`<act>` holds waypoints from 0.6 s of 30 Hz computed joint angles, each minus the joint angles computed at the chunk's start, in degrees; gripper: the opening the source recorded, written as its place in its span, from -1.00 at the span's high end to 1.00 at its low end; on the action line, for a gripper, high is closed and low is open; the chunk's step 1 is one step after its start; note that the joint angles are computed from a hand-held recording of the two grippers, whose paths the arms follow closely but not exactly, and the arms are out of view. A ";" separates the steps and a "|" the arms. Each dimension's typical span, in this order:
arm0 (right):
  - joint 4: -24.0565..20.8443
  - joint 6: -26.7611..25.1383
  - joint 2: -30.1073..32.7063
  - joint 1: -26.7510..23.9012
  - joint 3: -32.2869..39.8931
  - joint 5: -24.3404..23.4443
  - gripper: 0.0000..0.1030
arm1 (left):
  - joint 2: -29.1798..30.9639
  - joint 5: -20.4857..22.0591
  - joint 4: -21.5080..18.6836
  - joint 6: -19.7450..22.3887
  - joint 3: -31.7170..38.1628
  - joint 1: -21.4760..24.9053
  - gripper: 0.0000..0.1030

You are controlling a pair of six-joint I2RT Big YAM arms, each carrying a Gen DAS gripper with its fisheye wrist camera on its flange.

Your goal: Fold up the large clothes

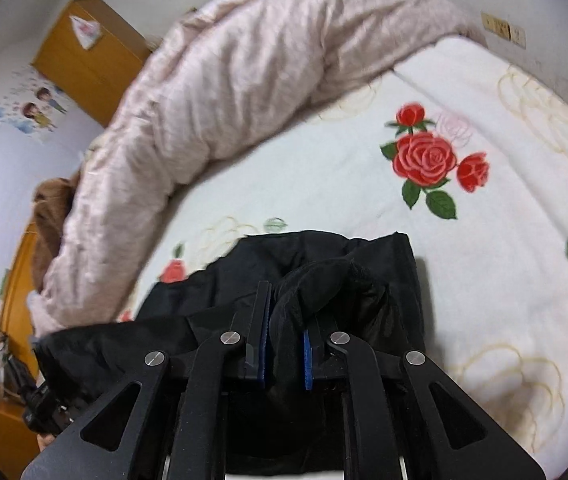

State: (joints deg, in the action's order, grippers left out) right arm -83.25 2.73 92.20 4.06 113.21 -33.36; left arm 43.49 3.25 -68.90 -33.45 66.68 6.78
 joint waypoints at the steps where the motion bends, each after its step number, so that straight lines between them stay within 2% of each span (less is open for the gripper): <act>1: 0.03 0.35 1.23 0.50 0.36 0.48 0.73 | 1.12 0.48 0.66 0.22 -0.67 0.56 0.64; 5: 1.03 3.19 3.90 1.22 0.47 0.19 0.65 | 3.16 2.41 2.75 -0.06 -2.24 1.93 0.57; 9: -1.84 2.97 5.74 0.29 4.03 -3.54 0.49 | 4.22 4.46 2.03 -0.11 -1.14 2.87 0.52; 10: -2.25 3.54 5.93 -0.21 4.93 -5.47 0.30 | 4.24 5.38 2.02 -0.20 -0.84 3.40 0.50; 11: -1.79 4.46 5.87 -0.78 5.25 -7.93 -0.08 | 3.92 6.75 2.55 -0.58 -0.80 4.17 0.41; 13: 1.12 7.09 4.87 -1.74 4.56 -11.49 -0.41 | 3.37 9.26 3.74 -1.79 -0.87 5.54 0.20; 15: 4.95 9.83 3.33 -2.52 3.71 -12.31 -0.41 | 2.57 11.25 5.61 -3.76 -1.05 6.57 -0.10; 18: 11.49 11.47 -0.57 -2.96 0.34 -10.60 -0.41 | 2.45 11.42 6.73 -5.31 -0.46 6.58 -0.32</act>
State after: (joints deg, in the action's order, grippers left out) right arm -71.76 14.20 91.63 1.10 113.55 -43.96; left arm 45.94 14.67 -62.17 -38.75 66.23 13.36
